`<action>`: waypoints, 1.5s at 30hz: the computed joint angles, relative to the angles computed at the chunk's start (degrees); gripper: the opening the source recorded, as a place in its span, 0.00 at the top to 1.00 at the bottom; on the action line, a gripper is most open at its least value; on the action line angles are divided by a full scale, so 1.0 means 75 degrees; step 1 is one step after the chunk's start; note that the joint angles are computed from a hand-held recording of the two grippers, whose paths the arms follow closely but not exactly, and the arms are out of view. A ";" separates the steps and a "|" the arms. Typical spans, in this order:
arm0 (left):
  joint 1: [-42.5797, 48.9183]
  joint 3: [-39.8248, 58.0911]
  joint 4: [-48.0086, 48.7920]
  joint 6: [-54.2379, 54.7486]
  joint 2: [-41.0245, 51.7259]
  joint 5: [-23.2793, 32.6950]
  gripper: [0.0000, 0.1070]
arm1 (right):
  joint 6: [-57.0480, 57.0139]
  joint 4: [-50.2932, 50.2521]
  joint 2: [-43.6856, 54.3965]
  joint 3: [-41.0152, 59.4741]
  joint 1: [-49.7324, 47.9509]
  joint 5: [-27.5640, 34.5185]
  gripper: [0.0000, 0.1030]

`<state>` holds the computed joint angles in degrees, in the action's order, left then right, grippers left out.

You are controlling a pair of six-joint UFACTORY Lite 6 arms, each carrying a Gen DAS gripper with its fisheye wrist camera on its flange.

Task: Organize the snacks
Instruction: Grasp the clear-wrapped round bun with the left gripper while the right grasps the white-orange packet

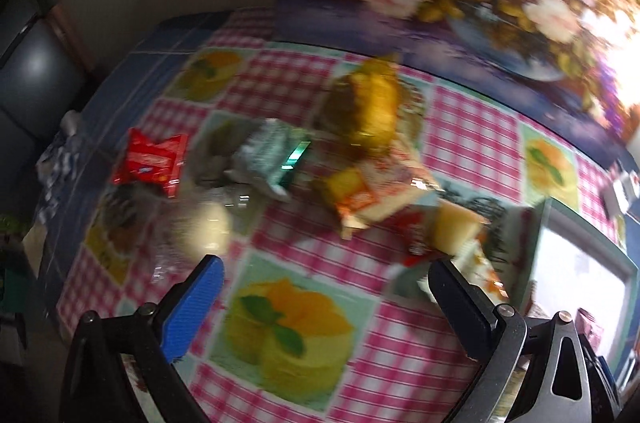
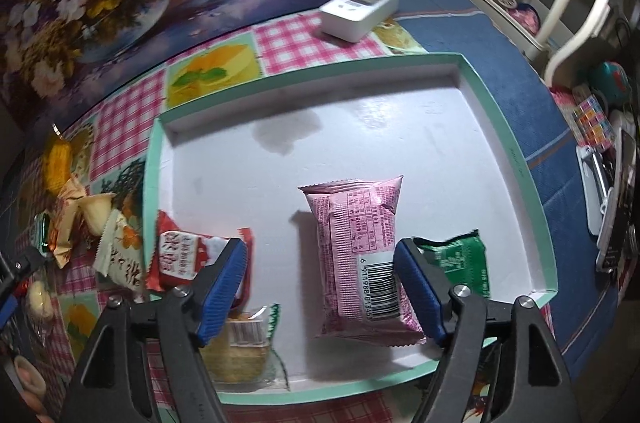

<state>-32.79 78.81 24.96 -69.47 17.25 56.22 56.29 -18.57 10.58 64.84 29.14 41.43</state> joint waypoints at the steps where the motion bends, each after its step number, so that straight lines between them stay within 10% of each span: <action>1: 0.0070 -0.0115 0.0035 -0.0026 -0.0064 0.0022 0.04 | -0.0012 0.0002 0.0034 0.0036 0.0051 -0.0026 0.25; 24: 0.2064 -0.2301 0.0077 0.0316 -0.2005 -0.0499 0.04 | -0.0626 0.0594 0.1173 0.1145 0.1259 -0.0838 0.08; 45: 0.3909 -0.3802 -0.1020 0.1727 -0.2571 -0.2015 0.04 | -0.2638 0.1513 0.3708 0.5118 0.1756 0.0476 0.07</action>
<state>-3.47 50.29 17.31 -56.52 -2.04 41.10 36.51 -7.23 38.39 103.22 42.31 45.00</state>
